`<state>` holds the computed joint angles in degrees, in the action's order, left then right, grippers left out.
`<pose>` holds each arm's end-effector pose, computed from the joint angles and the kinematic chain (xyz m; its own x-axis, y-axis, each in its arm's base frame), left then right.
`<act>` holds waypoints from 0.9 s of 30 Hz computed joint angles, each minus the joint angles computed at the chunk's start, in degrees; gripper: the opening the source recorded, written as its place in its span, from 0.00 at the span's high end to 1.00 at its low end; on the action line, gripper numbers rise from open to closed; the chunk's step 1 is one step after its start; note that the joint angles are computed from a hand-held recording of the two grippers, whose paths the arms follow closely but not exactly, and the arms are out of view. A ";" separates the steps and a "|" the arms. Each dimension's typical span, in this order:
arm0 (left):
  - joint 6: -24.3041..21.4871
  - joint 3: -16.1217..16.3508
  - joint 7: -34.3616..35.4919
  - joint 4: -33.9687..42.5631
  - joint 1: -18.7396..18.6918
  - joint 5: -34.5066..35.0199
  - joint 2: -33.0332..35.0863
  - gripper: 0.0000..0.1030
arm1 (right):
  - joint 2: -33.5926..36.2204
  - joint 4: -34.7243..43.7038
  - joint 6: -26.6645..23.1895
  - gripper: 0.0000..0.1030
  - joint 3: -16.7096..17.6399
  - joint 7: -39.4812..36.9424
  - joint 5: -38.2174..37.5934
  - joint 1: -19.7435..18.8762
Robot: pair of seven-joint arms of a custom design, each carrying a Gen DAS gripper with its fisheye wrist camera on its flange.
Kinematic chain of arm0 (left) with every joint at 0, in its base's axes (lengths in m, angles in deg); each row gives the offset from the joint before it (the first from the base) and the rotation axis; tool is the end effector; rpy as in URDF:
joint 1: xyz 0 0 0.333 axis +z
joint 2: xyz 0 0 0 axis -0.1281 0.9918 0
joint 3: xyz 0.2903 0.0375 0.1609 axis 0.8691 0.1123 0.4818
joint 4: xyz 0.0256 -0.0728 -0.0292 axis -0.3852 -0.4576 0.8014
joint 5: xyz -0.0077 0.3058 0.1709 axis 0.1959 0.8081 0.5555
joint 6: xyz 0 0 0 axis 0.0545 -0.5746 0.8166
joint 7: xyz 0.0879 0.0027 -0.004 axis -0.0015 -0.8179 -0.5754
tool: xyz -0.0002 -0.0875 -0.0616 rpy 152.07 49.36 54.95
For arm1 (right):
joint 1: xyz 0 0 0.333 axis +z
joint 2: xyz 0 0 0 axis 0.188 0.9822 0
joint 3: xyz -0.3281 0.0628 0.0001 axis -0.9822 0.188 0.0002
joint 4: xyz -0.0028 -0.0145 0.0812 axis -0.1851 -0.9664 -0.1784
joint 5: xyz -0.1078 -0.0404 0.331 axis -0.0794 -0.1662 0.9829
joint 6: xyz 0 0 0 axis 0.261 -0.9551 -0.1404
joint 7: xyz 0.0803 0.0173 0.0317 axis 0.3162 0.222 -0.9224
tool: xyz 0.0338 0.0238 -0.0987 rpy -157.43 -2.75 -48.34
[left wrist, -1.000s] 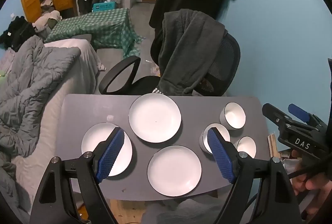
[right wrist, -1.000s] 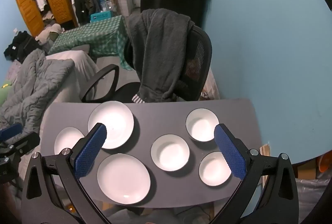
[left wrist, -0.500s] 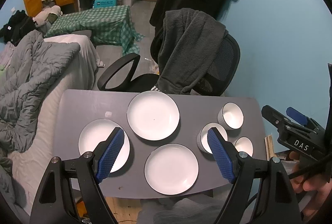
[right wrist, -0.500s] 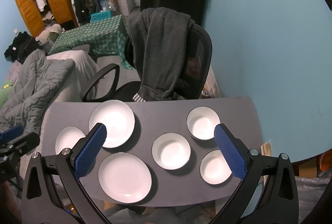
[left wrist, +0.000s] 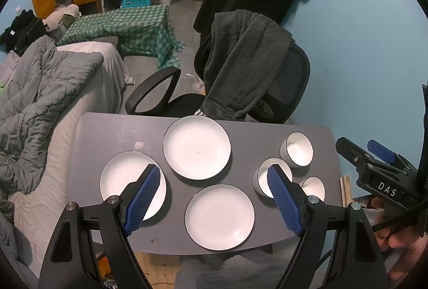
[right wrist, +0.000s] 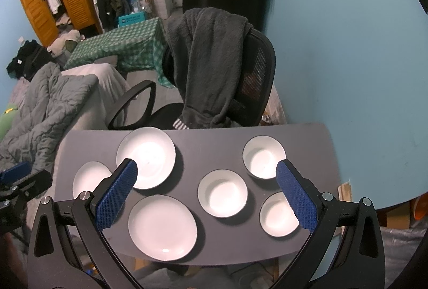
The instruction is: Organize plates and bowls
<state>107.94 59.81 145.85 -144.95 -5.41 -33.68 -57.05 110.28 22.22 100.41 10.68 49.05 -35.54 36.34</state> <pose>0.5745 -0.0475 0.6846 0.0669 -0.9758 0.2081 -0.8843 -0.1546 -0.4406 0.5944 0.2763 0.6782 0.1264 -0.9918 -0.0165 -0.8528 -0.1002 -0.5126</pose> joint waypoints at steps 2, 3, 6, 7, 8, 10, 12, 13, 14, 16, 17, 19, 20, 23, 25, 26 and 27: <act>-0.15 -0.01 0.00 0.12 0.01 -0.13 0.08 0.19 | 0.06 0.42 -0.36 0.01 -0.06 -0.42 0.34 -0.31; -0.22 -0.01 -0.01 0.23 0.02 -0.18 0.14 0.19 | -0.33 -0.34 -0.02 0.01 -0.06 -0.04 0.12 -0.10; -0.42 -0.06 -0.12 0.43 -0.02 -0.08 0.23 0.19 | 0.22 1.05 -0.82 0.01 -0.04 -0.25 0.41 -0.23; -0.27 -0.06 -0.08 0.22 0.01 -0.17 0.10 0.19 | 0.37 1.21 -0.79 0.01 -0.05 -0.34 0.52 -0.31; -0.24 -0.06 -0.06 0.16 0.01 -0.27 0.04 0.19 | 0.31 1.12 -0.74 0.01 -0.06 -0.28 0.49 -0.25; -0.52 -0.11 -0.18 0.53 -0.05 -0.34 0.28 0.19 | 0.49 1.44 -0.91 0.01 -0.09 -0.47 0.63 -0.34; -0.60 -0.16 -0.26 0.73 -0.08 -0.43 0.43 0.19 | 0.49 1.44 -0.93 0.01 -0.11 -0.41 0.68 -0.31; -0.68 -0.16 -0.23 0.87 -0.07 -0.45 0.51 0.19 | 0.63 1.72 -1.11 0.01 -0.10 -0.61 0.81 -0.40; -0.64 -0.16 -0.15 0.79 -0.03 -0.51 0.46 0.19 | 0.53 1.57 -1.13 0.01 -0.08 -0.56 0.82 -0.32; -0.54 -0.16 -0.15 0.65 -0.02 -0.55 0.39 0.19 | 0.37 1.57 -1.42 0.01 -0.05 -0.55 0.94 -0.31; -0.53 -0.17 -0.20 0.68 -0.04 -0.52 0.42 0.19 | 0.32 1.56 -1.51 0.01 -0.01 -0.53 0.98 -0.26; -0.56 -0.19 -0.24 0.63 -0.05 -0.57 0.46 0.19 | 0.33 1.71 -1.74 0.01 0.02 -0.59 1.05 -0.25; -0.61 -0.20 -0.25 0.63 -0.06 -0.62 0.50 0.19 | 0.28 1.70 -1.81 0.01 0.04 -0.56 1.05 -0.19; -0.52 -0.20 -0.20 0.28 -0.03 -0.86 0.36 0.19 | 0.34 1.86 -1.99 0.01 0.07 -0.69 1.28 -0.28; -0.25 -0.20 -0.24 0.05 -0.06 -0.82 0.26 0.19 | 0.29 1.90 -2.06 0.01 0.07 -0.64 1.19 -0.19; -0.25 -0.20 -0.26 0.07 -0.08 -0.79 0.28 0.19 | 0.27 1.92 -2.06 0.01 0.09 -0.63 1.19 -0.15; -0.23 -0.21 -0.37 0.12 -0.11 -0.77 0.36 0.19 | 0.26 1.93 -2.00 0.01 0.10 -0.57 1.19 -0.12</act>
<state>107.71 59.61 145.49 -144.83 -5.52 -34.45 -56.69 110.54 24.15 98.41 10.78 48.47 -34.34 36.22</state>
